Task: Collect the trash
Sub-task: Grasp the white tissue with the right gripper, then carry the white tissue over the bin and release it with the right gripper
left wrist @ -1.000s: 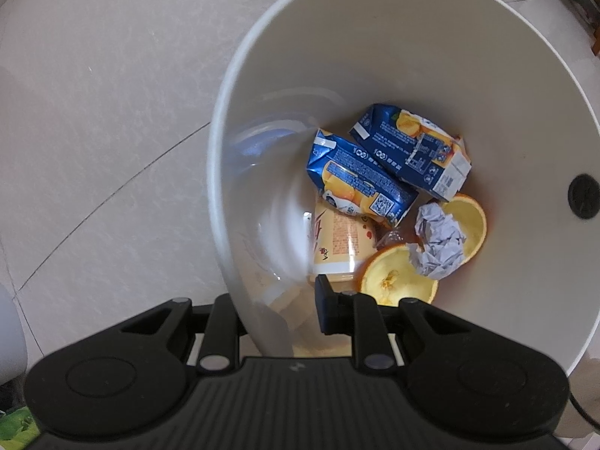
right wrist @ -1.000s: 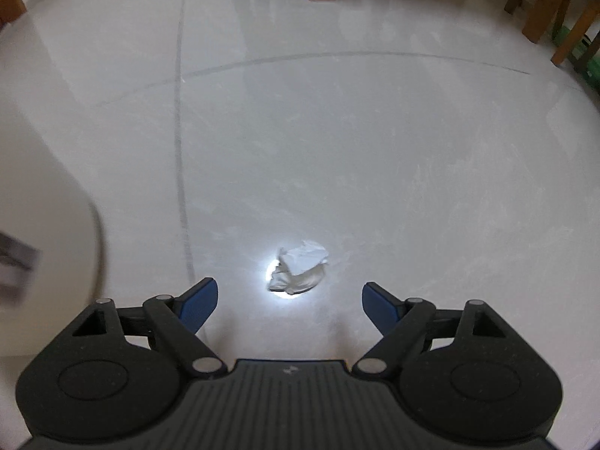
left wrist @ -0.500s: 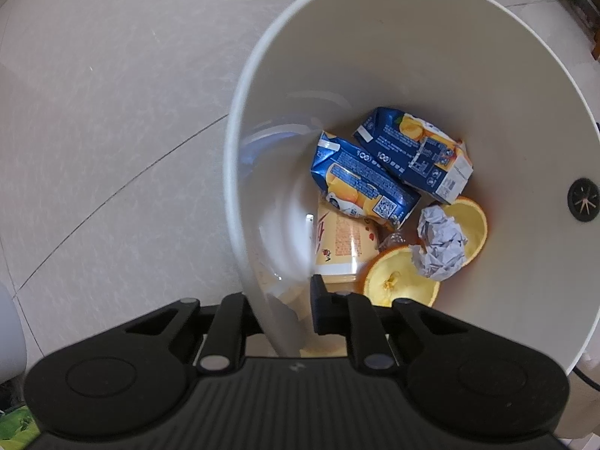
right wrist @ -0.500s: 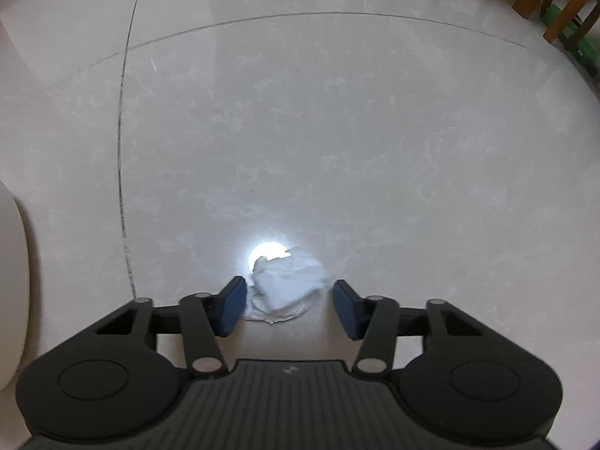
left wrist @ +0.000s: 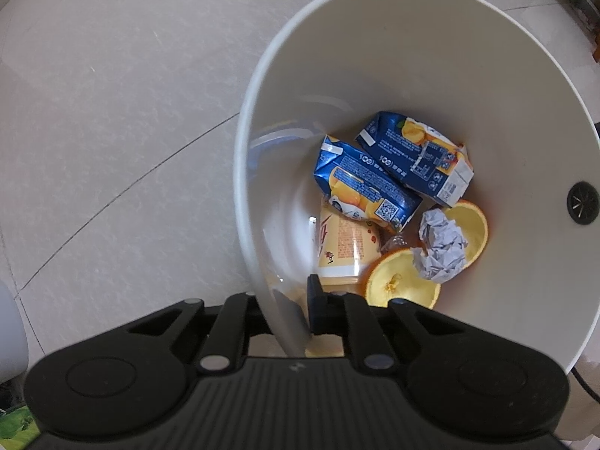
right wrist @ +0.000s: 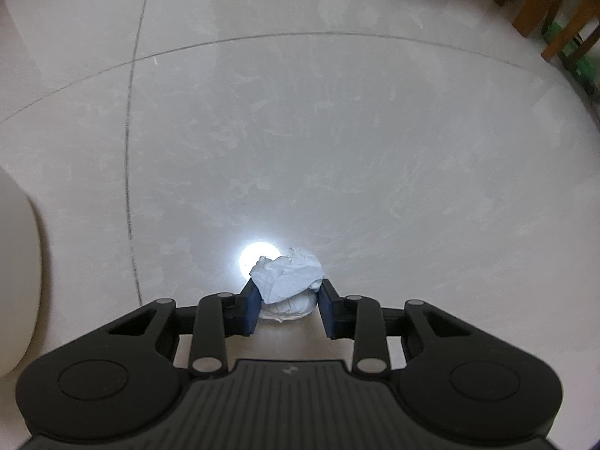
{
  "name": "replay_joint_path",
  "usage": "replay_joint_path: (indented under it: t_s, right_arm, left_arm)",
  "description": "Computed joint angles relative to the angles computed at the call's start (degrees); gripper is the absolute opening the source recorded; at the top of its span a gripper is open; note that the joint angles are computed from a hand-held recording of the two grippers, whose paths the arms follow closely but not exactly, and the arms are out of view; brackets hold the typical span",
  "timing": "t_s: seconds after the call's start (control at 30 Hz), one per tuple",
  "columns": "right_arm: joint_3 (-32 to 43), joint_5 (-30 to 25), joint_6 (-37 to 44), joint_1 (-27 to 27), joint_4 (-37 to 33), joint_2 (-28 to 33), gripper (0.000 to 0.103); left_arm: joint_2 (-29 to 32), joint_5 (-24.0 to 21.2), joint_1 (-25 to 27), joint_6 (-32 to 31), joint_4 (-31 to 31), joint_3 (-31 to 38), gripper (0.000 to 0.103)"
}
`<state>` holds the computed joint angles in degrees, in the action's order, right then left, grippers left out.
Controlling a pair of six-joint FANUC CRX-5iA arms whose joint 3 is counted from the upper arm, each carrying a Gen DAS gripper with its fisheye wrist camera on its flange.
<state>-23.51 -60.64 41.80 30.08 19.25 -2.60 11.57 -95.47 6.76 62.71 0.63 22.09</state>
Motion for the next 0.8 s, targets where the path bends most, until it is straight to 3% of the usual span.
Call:
replay_joint_path:
  t_s: [0.53,0.8]
  right_arm:
    - [14.51,-18.76,9.28,8.73,-1.69,-8.72,0.037]
    - [26.67,-21.87,14.74,15.98,-0.44,-7.43,0.037]
  left_arm:
    - [-0.24,0.38,-0.25,0.12,-0.64,-0.27,0.01]
    - [-0.49,0.89,-0.12,-0.28,-0.49,-0.74,0.01]
